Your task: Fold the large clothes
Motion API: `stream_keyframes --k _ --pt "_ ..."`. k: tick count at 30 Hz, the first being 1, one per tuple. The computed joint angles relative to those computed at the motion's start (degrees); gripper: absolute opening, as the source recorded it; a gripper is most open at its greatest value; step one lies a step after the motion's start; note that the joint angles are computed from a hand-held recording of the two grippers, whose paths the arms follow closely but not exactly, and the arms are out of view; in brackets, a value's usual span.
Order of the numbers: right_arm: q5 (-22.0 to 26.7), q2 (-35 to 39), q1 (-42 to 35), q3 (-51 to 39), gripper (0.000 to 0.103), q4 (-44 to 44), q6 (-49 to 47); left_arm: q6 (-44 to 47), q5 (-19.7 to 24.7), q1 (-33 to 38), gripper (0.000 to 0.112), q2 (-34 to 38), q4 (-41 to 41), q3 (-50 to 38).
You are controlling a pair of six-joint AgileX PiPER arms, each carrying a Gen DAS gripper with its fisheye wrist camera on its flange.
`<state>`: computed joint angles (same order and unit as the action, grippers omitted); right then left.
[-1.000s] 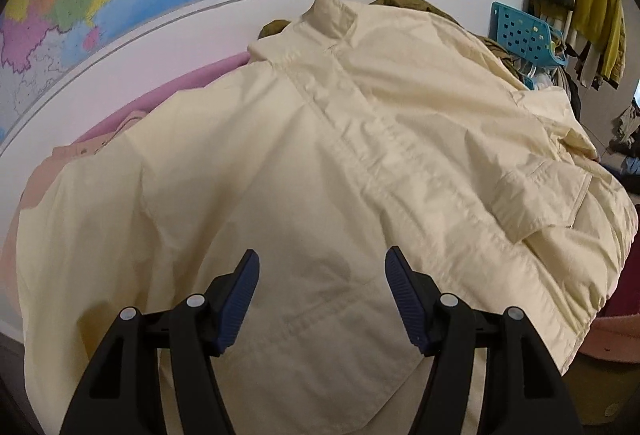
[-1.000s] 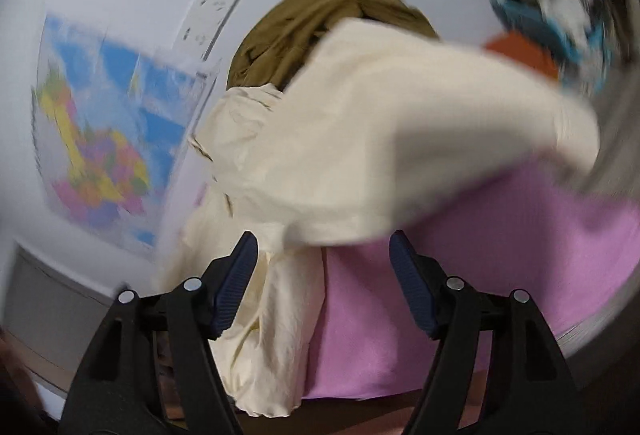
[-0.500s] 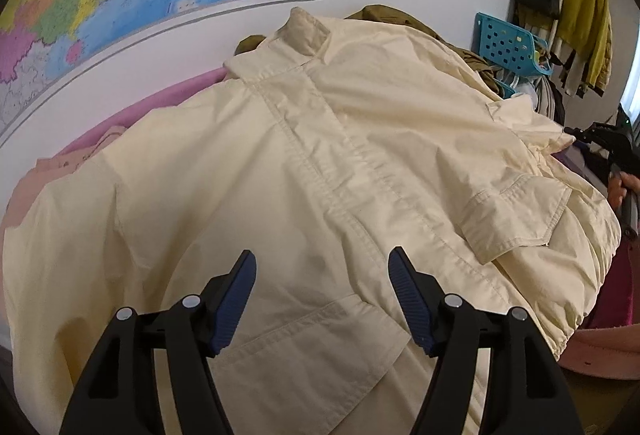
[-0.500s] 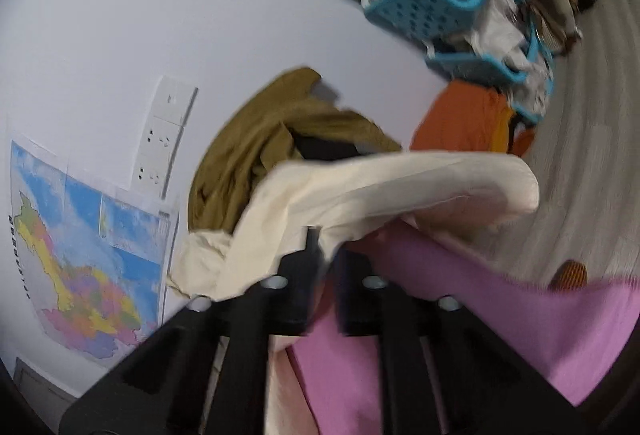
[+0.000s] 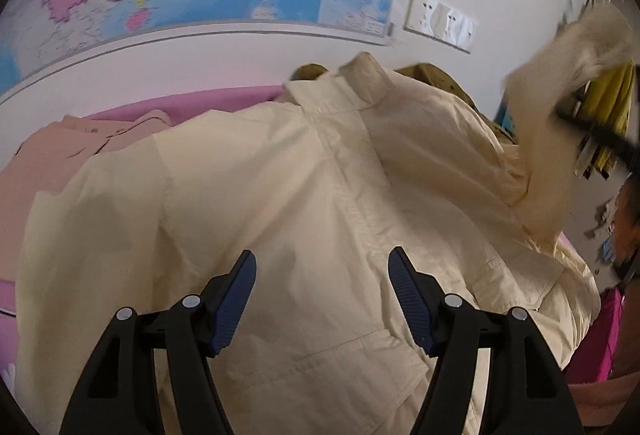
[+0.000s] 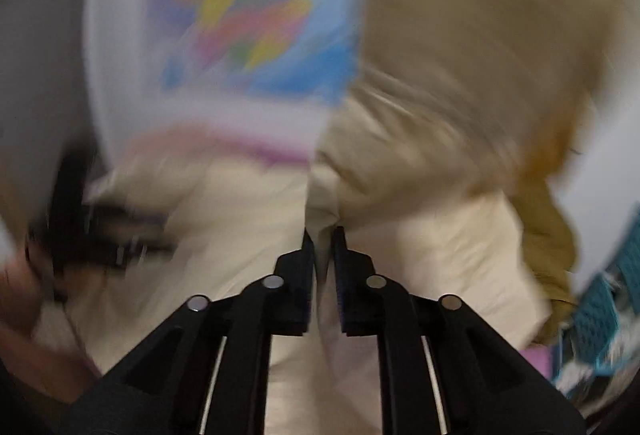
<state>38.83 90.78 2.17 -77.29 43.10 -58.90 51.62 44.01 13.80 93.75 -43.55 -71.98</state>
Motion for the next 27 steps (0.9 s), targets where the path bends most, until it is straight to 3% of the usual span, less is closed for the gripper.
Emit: stream_keyframes --k 2,4,6,7,8,11,14,17,22,24,25,27 --pt "0.6 4.5 5.5 -1.4 0.038 -8.5 5.6 -0.7 0.1 0.7 0.066 0.4 0.6 -0.2" --pt "2.3 9.0 8.9 -2.4 0.041 -15.4 9.9 -1.1 0.5 1.5 0.066 0.9 1.0 -0.2" --pt "4.3 10.2 8.4 -2.3 0.053 -16.6 10.9 -1.0 1.4 2.5 0.066 1.5 0.8 -0.4" --pt "5.5 10.2 7.5 -2.2 0.067 -15.6 9.9 -0.6 1.7 3.0 0.066 1.6 0.6 -0.2" --pt "7.2 9.3 5.3 -1.2 0.073 -12.7 6.6 -0.2 1.9 3.4 0.066 1.9 0.3 -0.3" --pt "10.8 6.8 -1.3 -0.2 0.073 -7.4 1.6 0.5 3.2 4.4 0.066 3.3 -0.6 -1.3" --pt "13.7 6.6 -7.6 -2.6 0.077 -2.4 3.5 -1.9 3.4 3.3 0.069 5.5 1.7 -3.7" --pt "16.1 11.5 -17.4 -8.9 0.078 2.3 9.0 -5.6 6.4 1.0 0.069 9.1 4.7 -8.0" --pt "15.1 19.2 -21.3 -16.9 0.074 -0.9 17.7 -17.4 7.3 -4.9 0.067 16.4 16.1 -16.6" --pt "15.4 22.2 -20.6 -19.5 0.070 -2.4 19.9 -19.3 6.8 -6.0 0.053 18.0 17.9 -18.2" --pt "15.1 22.7 -19.8 -19.6 0.061 -3.3 20.7 -20.9 6.1 -6.7 0.050 18.3 19.4 -18.7" --pt "13.9 24.6 -17.0 -21.1 0.056 -6.3 22.5 -22.2 5.4 -6.8 0.026 18.6 20.3 -19.3"
